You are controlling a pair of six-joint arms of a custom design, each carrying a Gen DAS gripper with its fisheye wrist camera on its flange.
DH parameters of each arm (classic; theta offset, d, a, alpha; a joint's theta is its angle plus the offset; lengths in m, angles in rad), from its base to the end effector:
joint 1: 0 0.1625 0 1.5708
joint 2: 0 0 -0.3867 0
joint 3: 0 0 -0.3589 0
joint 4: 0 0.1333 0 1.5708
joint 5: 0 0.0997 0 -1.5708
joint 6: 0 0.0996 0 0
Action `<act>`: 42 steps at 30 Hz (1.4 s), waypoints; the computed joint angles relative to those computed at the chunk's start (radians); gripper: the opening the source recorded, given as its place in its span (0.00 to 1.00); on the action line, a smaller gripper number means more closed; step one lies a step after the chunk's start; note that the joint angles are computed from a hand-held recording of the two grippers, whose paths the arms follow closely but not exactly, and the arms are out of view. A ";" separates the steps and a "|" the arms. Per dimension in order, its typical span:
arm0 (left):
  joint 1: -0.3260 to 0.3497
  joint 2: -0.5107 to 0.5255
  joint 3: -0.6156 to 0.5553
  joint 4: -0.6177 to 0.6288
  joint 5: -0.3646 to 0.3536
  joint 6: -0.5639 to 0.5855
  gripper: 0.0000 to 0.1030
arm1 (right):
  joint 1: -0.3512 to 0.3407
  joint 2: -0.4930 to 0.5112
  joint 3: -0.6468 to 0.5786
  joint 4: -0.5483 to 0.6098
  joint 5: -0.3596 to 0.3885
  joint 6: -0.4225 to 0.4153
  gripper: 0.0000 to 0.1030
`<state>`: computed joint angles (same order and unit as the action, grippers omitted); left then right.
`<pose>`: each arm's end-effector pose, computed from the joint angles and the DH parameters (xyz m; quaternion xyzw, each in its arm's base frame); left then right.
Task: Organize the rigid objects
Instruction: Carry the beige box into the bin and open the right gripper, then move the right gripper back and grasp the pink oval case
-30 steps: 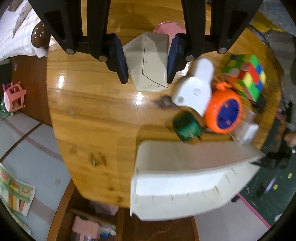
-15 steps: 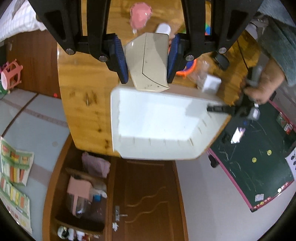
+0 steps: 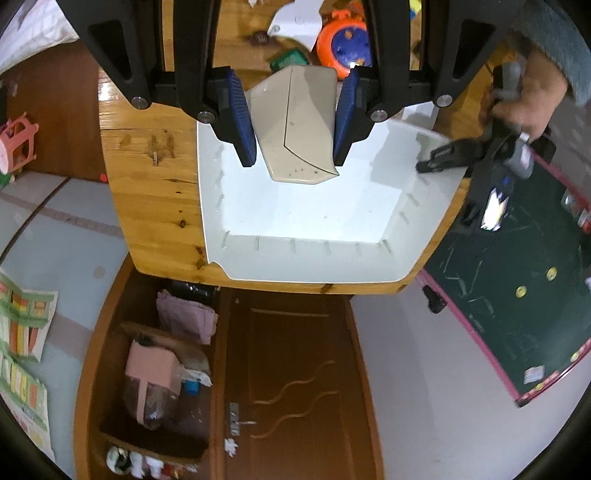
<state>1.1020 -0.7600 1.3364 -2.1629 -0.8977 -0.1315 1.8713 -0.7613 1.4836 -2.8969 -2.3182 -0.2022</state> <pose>-0.1339 -0.6968 0.1570 0.1559 0.9309 -0.1047 0.3133 0.2618 -0.6232 0.1885 0.1159 -0.8879 0.2936 0.3345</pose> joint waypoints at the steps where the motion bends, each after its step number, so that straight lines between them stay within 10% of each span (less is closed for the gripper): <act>1: -0.002 0.001 0.000 0.001 0.005 0.001 0.06 | -0.010 0.008 -0.016 0.014 0.002 0.011 0.40; 23: -0.010 0.012 -0.009 0.022 0.045 0.001 0.07 | -0.147 0.259 -0.482 0.608 0.038 0.261 0.41; 29: -0.011 0.011 -0.007 0.025 0.053 -0.003 0.08 | -0.131 0.229 -0.416 0.516 0.025 0.207 0.61; 42: -0.016 0.012 -0.007 0.032 0.064 -0.011 0.09 | -0.013 0.021 -0.055 0.224 0.020 0.059 0.61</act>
